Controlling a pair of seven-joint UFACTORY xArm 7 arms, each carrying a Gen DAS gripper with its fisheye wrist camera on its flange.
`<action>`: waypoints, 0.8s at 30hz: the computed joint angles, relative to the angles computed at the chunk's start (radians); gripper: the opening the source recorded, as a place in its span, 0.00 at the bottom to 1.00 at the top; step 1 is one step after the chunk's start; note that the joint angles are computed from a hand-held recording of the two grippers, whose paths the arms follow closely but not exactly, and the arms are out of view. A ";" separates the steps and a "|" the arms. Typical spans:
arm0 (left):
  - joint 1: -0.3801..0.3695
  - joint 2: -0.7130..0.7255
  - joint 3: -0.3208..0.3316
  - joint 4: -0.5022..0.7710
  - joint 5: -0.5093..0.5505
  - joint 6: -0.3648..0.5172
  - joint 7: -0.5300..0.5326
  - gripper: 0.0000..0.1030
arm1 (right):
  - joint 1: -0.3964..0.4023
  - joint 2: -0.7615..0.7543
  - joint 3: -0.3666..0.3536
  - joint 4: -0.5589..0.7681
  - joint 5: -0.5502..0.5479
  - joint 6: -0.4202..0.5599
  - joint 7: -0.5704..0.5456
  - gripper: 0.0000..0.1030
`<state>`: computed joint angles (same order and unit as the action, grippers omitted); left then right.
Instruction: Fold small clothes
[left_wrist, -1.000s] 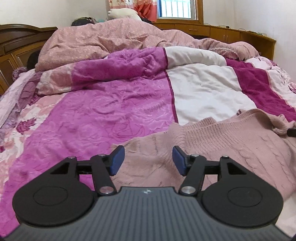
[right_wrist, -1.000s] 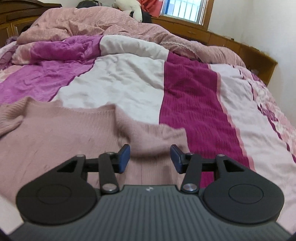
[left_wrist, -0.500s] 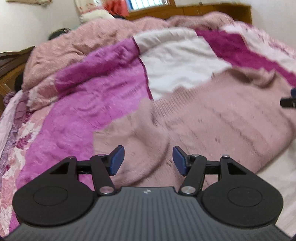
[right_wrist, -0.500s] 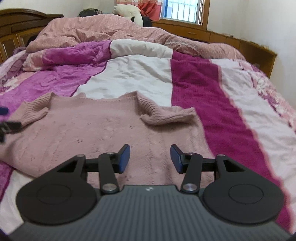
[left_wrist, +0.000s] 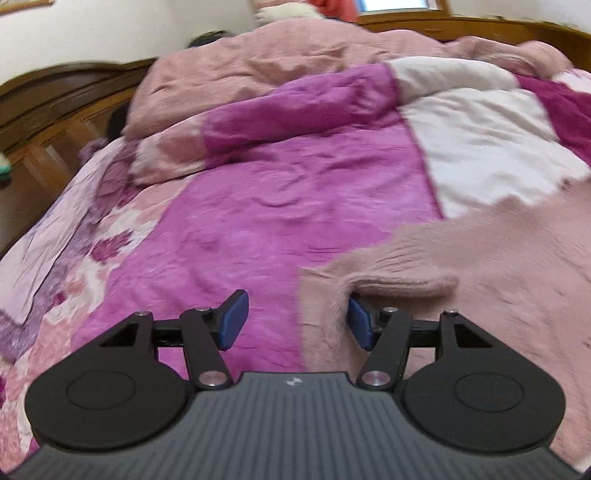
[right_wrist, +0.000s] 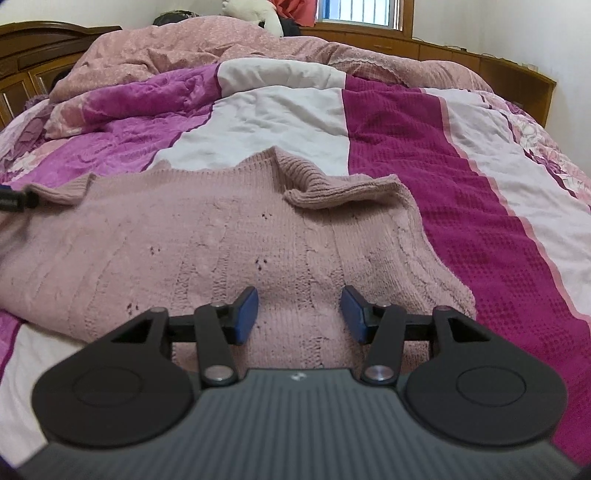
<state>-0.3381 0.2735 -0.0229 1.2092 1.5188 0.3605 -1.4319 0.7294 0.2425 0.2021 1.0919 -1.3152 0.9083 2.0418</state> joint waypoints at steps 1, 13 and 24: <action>0.007 -0.001 0.003 -0.001 -0.014 -0.006 0.003 0.64 | 0.000 0.001 0.000 0.000 0.000 0.001 -0.002 0.51; 0.054 -0.062 0.017 -0.047 -0.132 -0.114 0.051 0.64 | -0.010 -0.014 -0.004 0.004 0.016 -0.015 -0.053 0.51; -0.008 -0.081 0.008 -0.133 -0.341 -0.177 0.274 0.64 | -0.087 -0.006 -0.026 0.048 0.014 -0.068 -0.219 0.27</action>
